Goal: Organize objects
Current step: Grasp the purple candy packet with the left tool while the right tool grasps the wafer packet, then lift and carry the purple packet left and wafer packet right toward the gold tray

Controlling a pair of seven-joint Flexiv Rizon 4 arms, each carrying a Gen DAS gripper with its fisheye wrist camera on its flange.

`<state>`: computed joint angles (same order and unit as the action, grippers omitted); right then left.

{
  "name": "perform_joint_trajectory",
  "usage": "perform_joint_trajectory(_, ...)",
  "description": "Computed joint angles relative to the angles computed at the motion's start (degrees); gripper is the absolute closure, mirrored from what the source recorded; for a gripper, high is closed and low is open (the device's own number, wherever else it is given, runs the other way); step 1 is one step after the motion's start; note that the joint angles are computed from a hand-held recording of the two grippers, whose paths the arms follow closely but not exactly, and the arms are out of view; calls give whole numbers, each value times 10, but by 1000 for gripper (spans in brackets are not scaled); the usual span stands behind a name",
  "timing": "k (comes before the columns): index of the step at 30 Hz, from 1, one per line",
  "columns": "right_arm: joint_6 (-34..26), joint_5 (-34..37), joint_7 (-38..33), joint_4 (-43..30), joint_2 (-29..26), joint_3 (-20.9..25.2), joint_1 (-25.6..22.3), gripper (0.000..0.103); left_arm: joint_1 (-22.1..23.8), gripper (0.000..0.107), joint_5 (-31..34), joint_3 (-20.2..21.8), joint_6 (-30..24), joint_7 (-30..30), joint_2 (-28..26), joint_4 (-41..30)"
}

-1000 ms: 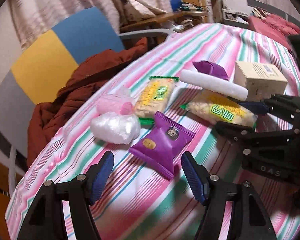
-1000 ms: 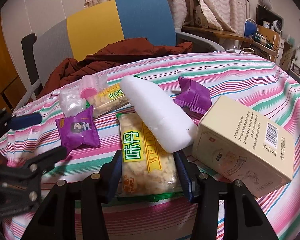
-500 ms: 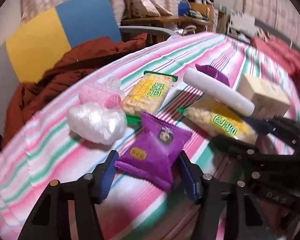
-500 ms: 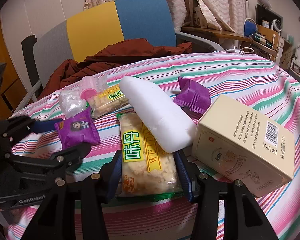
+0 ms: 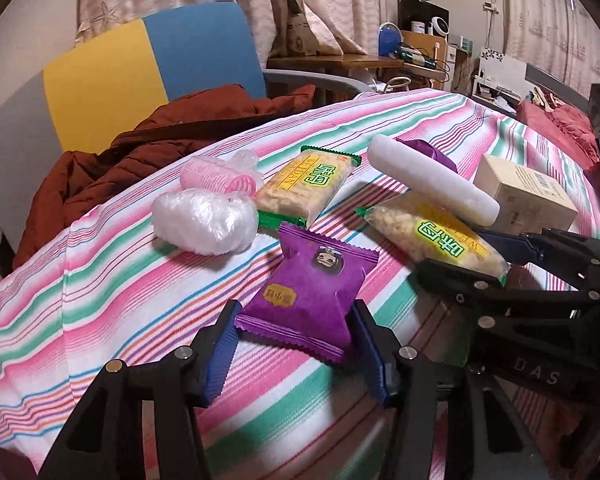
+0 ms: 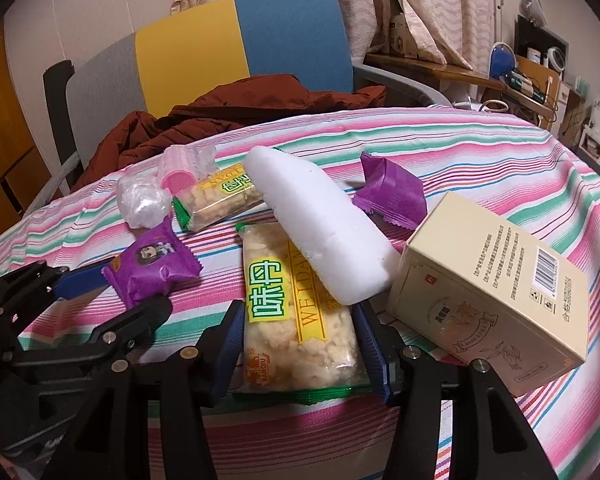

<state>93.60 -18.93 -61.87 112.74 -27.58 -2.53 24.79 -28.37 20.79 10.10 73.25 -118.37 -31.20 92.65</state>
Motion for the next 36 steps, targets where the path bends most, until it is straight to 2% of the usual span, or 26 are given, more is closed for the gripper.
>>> perform_joint_trajectory(9, 5, 3, 0, 2, 0, -3, 3, 48, 25, 46, -36, -27, -2, 26, -1, 3)
perform_joint_trajectory(13, 6, 3, 2, 2, 0, -10, 9, 48, 32, 45, -51, -32, 14, 38, -4, 9)
perform_joint_trajectory(18, 11, -3, 12, 11, 3, -49, 42, 51, -8, 52, -22, 11, 7, 9, -5, 1)
perform_joint_trajectory(23, 17, 1, 13, 12, 4, -44, 36, 54, -39, 53, 25, 42, 0, -56, 9, 9)
perform_joint_trajectory(28, 23, 3, 12, 18, 8, -51, 44, 54, -79, 53, 104, 69, -30, -148, 29, 10)
perform_joint_trajectory(30, 24, 8, 9, 21, 12, -33, 32, 54, -92, 53, 140, 74, -33, -186, 39, 14)
perform_joint_trajectory(32, 32, 13, 2, 29, 17, -11, 16, 54, -95, 53, 166, 74, -26, -223, 53, 26)
perform_joint_trajectory(36, 46, 27, 3, 50, 29, -21, 32, 54, -88, 53, 197, 74, -12, -314, 84, 62)
